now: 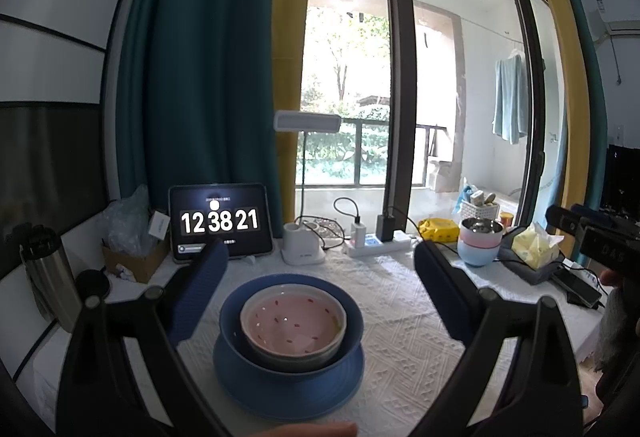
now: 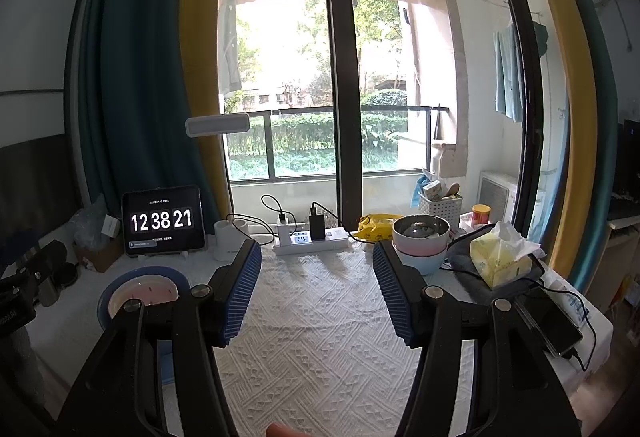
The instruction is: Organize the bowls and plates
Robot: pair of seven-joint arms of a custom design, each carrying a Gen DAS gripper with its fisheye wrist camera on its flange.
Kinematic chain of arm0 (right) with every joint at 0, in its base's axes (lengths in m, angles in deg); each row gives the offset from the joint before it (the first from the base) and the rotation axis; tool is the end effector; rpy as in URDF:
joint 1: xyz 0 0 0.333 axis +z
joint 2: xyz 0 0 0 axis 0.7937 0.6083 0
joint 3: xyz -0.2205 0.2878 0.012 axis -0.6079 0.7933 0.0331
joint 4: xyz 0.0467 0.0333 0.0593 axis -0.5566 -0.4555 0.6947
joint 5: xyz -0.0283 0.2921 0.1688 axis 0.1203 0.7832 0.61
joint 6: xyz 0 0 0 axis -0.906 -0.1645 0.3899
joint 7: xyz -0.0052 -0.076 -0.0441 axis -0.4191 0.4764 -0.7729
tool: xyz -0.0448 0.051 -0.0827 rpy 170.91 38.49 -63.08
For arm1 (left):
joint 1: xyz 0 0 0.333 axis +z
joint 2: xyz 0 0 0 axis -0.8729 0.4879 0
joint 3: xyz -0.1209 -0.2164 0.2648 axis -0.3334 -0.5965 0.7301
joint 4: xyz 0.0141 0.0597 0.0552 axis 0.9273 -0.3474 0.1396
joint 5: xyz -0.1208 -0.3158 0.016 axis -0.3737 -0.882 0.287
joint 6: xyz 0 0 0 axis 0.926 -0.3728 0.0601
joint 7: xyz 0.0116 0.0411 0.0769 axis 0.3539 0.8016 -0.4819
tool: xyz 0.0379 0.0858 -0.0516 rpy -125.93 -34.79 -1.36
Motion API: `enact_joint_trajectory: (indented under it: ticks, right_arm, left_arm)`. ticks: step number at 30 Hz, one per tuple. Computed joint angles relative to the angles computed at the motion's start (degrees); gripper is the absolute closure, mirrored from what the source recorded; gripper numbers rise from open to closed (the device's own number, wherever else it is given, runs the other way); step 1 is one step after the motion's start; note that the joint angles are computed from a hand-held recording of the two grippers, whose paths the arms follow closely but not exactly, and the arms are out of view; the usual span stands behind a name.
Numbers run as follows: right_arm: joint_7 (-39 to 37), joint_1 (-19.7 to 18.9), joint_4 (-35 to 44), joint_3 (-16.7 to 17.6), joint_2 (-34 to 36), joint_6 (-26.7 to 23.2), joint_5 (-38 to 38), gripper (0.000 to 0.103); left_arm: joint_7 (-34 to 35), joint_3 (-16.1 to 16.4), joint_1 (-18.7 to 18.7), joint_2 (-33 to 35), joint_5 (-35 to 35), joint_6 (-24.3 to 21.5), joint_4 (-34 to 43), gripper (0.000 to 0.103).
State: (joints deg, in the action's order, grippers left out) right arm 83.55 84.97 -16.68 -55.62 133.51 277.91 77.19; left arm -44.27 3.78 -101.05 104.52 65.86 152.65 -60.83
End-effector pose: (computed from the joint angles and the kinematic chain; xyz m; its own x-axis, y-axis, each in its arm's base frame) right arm 0.7077 0.2554 0.5043 0.1784 -0.9839 0.0049 -0.2198 -0.0447 -0.9745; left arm 0.6705 -0.4810 0.5115 0.1132 -0.9927 0.0423 -0.1709 -0.0614 -0.9834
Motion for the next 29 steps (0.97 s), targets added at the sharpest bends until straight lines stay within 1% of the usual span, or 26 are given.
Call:
enact_joint_trajectory:
  ticks: [7, 16, 19, 25, 27, 29]
  right_arm:
    - [0.18, 0.02, 0.01, -0.12, 0.02, -0.11, -0.08, 0.042]
    - [0.48, 0.15, -0.10, -0.40, 0.03, -0.21, -0.23, 0.042]
    - [0.35, -0.26, -0.10, 0.22, 0.08, -0.03, -0.53, 0.042]
    - [0.18, -0.51, -0.14, 0.59, 0.14, 0.05, -0.53, 0.042]
    - [0.08, -0.65, -0.15, 0.79, 0.14, 0.09, -0.60, 0.042]
    - [0.21, -0.40, 0.02, 0.32, 0.25, -0.30, -0.38, 0.042]
  left_arm:
    - [-1.60, 0.07, -0.29, -0.97, 1.07, 0.69, -2.18, 0.008]
    - [-1.03, -0.30, -0.08, -0.09, 0.81, 0.12, -0.70, 0.008]
    - [-0.07, -0.25, -0.04, 1.03, -0.15, -0.60, 1.28, 0.008]
    - [-0.16, 0.05, -0.08, 0.84, -0.49, -0.25, 0.91, 0.008]
    - [-0.47, 0.12, -0.24, 0.27, -0.19, 0.42, -0.16, 0.008]
    - [-2.30, 0.78, -0.83, -1.65, 1.59, 1.48, -3.62, 0.008]
